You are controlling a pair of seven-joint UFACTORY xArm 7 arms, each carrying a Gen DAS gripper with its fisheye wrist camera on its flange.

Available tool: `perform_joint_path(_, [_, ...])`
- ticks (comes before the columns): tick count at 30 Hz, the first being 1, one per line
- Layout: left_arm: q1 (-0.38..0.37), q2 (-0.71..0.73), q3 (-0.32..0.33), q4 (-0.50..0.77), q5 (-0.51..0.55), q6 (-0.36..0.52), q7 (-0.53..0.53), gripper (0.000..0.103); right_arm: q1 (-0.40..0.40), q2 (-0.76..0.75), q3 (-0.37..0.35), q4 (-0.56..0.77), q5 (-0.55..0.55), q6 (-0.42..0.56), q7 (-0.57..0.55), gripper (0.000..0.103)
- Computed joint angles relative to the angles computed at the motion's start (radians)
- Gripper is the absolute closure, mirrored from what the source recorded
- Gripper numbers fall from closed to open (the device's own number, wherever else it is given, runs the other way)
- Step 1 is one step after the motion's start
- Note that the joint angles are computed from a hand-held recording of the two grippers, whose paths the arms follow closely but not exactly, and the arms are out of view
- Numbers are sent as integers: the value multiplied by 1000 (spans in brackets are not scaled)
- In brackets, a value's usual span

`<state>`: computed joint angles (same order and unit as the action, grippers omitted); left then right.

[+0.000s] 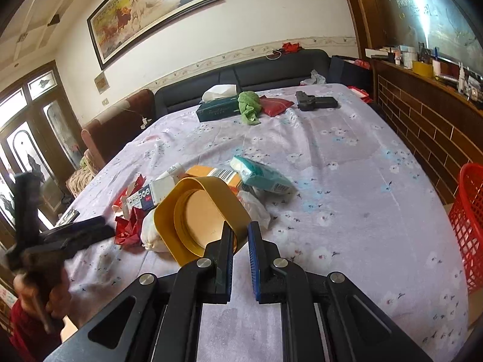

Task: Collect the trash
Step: 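Grasp the yellow square plastic container with the right tool, then grasp the red bag with the left tool while right tool holds the yellow container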

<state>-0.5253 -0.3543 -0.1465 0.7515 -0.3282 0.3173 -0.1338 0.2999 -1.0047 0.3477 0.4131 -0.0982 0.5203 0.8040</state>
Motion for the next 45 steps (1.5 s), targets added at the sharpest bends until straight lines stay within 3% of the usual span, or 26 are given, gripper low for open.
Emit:
perform_joint_path(2, [-18, 30, 26, 12, -41, 22, 17, 17, 3, 0, -1, -2, 2, 4, 2, 93])
perform_joint_path(4, [-86, 35, 75, 18, -152, 47, 132, 17, 8, -1, -6, -3, 3, 9, -2, 93])
perform_joint_path(7, [-153, -9, 98, 3, -271, 88, 287, 17, 9, -13, -11, -9, 5, 15, -4, 93])
perform_joint_path(10, [-176, -70, 71, -18, -319, 140, 383, 17, 13, -18, -20, -17, 10, 10, -9, 93])
perform_joint_path(12, [-132, -103, 7, -34, -247, 144, 338, 17, 14, -25, -22, -24, 13, 8, -10, 93])
perform_joint_path(16, [-5, -138, -99, -50, -53, 107, 140, 17, 17, -29, -26, -30, 21, 7, -12, 93])
perform_joint_path(20, [2, -66, -85, 4, -2, 146, 20, 17, 19, -36, -20, -33, 23, 15, -10, 93])
perform_joint_path(25, [9, -5, -119, 34, 52, 131, -146, 17, 20, -42, -19, -35, 26, 21, -7, 93])
perform_joint_path(31, [121, 16, -257, 49, 390, 164, -444, 17, 25, -35, -9, -36, 25, 19, 0, 93])
perform_joint_path(32, [125, 16, -261, 45, 425, 160, -471, 19, 23, -37, -6, -37, 22, 21, 1, 93])
perform_joint_path(34, [131, 18, -261, 40, 484, 168, -521, 37, 24, -36, -5, -42, 22, 19, 6, 93])
perform_joint_path(36, [136, 9, -260, 26, 538, 155, -561, 46, 29, -34, -9, -49, 25, 13, 9, 93])
perform_joint_path(41, [128, -19, -244, -12, 581, 99, -612, 61, 37, -26, -5, -54, 25, 1, 17, 93])
perform_joint_path(45, [167, -64, -288, -44, 655, 53, -678, 62, 37, -20, 9, -52, 20, -7, 30, 93])
